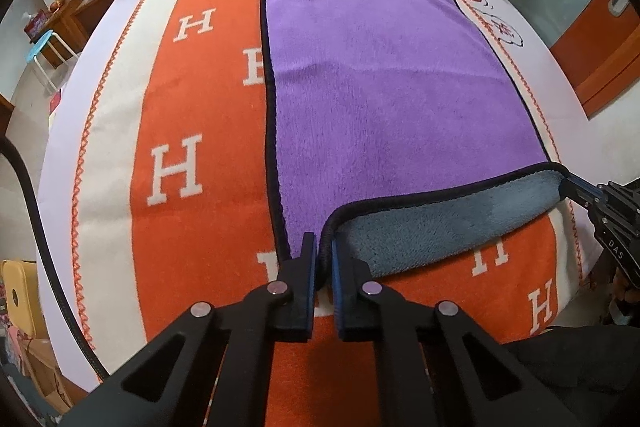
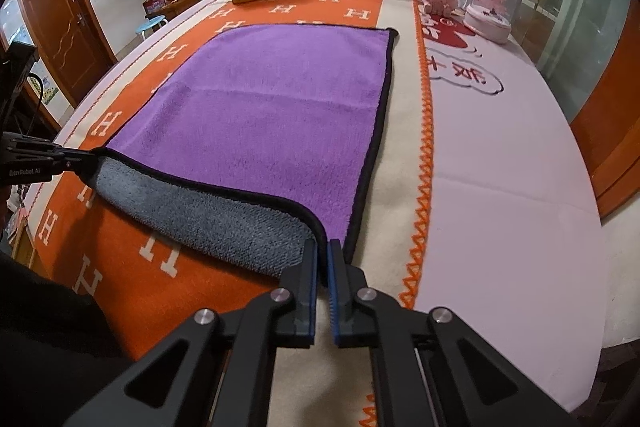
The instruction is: Fold towel
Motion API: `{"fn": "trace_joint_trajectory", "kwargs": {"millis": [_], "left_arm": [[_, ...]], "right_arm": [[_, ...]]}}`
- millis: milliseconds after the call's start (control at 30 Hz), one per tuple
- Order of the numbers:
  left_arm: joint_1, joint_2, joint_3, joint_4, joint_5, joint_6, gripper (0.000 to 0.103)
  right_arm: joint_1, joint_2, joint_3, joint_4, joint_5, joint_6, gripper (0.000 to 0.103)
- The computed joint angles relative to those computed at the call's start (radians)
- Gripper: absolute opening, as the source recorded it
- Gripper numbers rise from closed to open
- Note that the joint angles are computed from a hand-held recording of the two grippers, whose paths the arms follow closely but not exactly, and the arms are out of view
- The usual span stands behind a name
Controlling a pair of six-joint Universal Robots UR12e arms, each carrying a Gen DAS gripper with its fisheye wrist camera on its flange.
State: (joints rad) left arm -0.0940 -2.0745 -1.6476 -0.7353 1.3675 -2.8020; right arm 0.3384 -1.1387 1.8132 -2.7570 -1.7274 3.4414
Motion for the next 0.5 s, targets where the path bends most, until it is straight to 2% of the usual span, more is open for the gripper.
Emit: {"fn": "trace_joint_trajectory", "kwargs": {"millis": [167, 500], "left_arm": [[-0.002, 0.005, 0.028, -0.019, 0.022, 0.015, 0.005], [-0.002, 0.004, 0.137, -0.058, -0.02, 0.026, 0.005]], "right_arm": [[-0.004, -0.006, -0.016, -0.019, -0.013, -0.035, 0.004], [-0.021, -0.002, -0.092, -0.036, -0.053, -0.121, 0.004]]}}
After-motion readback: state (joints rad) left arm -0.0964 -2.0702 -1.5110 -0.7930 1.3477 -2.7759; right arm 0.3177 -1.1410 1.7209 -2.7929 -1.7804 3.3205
